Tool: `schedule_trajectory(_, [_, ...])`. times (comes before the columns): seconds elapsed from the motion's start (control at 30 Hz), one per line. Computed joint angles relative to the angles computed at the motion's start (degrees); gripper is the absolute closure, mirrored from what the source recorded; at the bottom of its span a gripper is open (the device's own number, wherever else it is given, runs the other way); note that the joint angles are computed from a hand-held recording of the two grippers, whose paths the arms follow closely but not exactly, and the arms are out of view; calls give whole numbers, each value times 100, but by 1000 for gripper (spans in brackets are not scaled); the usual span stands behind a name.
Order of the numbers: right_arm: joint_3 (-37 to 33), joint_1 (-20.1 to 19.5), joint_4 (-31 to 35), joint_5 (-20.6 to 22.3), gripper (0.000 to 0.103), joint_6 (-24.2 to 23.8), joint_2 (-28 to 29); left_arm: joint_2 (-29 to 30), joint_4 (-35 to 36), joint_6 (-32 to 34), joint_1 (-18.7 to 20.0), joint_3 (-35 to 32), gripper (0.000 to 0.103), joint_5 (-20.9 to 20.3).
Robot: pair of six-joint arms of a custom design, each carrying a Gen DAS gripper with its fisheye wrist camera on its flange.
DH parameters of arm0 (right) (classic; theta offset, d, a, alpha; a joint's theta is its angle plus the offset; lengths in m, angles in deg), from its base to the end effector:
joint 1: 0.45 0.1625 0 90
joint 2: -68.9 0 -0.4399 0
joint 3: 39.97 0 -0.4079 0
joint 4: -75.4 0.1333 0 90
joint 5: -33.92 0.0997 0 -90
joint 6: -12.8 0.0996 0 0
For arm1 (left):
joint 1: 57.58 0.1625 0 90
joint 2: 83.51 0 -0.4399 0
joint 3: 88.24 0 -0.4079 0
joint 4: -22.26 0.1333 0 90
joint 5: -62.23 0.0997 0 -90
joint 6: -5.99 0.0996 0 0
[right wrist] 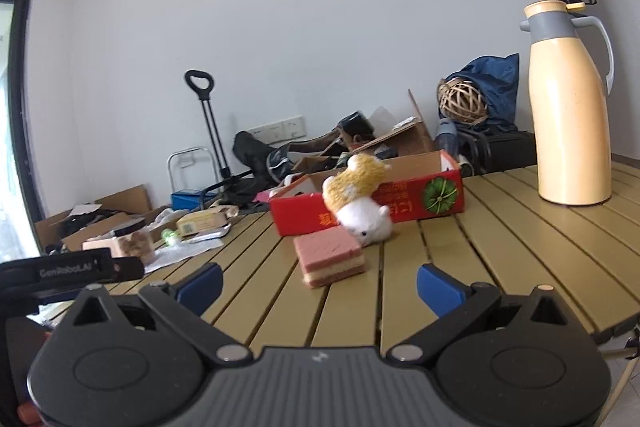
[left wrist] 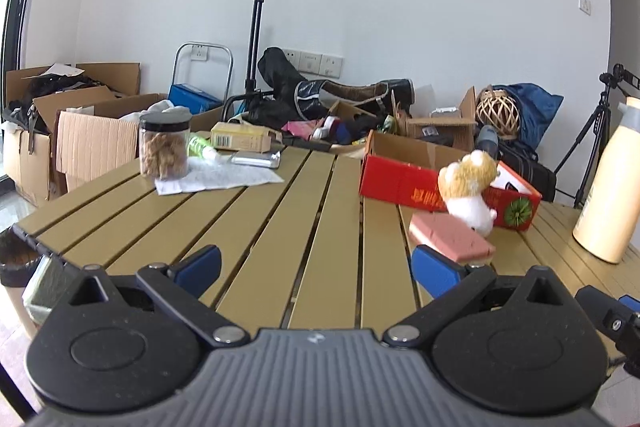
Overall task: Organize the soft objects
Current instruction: 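Raise both open tools from the bin back up toward the table, then grasp the pink sponge on the table with the right gripper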
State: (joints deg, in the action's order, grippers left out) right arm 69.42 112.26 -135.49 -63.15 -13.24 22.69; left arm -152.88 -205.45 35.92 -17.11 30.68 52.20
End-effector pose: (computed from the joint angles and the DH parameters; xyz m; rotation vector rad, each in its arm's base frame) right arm 0.3531 -0.5301 0.1475 1.0052 -2.4357 1.4457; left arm -0.1847 -0.4617 0.3629 0.0206 1.8242 -1.5535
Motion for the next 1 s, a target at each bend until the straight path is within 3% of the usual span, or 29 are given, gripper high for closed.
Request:
schedule_trajectory(0.23, [-465, -39, 19, 398, 0, 25, 230, 139, 209, -65, 270, -432, 0, -259])
schedule_trajectory(0.37, [-854, 8, 205, 337, 0, 75, 475, 126, 750, -620, 443, -535, 0, -437])
schedule_trajectory(0.6, [-1751, 68, 570, -54, 0, 153, 1077, 129, 1399, -1143, 743, -756, 0, -581])
schedule_trajectory(0.77, [-2445, 83, 1234, -304, 0, 151, 1456, 42, 2078, -1538, 998, -925, 0, -696])
schedule_trajectory(0.9, [-3053, 163, 1812, -769, 0, -66, 1769, 13, 2388, -1631, 1170, -1044, 0, -765])
schedule_trajectory(1.0, [-3490, 188, 2463, -1080, 0, -108, 1949, -100, 2839, -2082, 1258, -997, 0, -779])
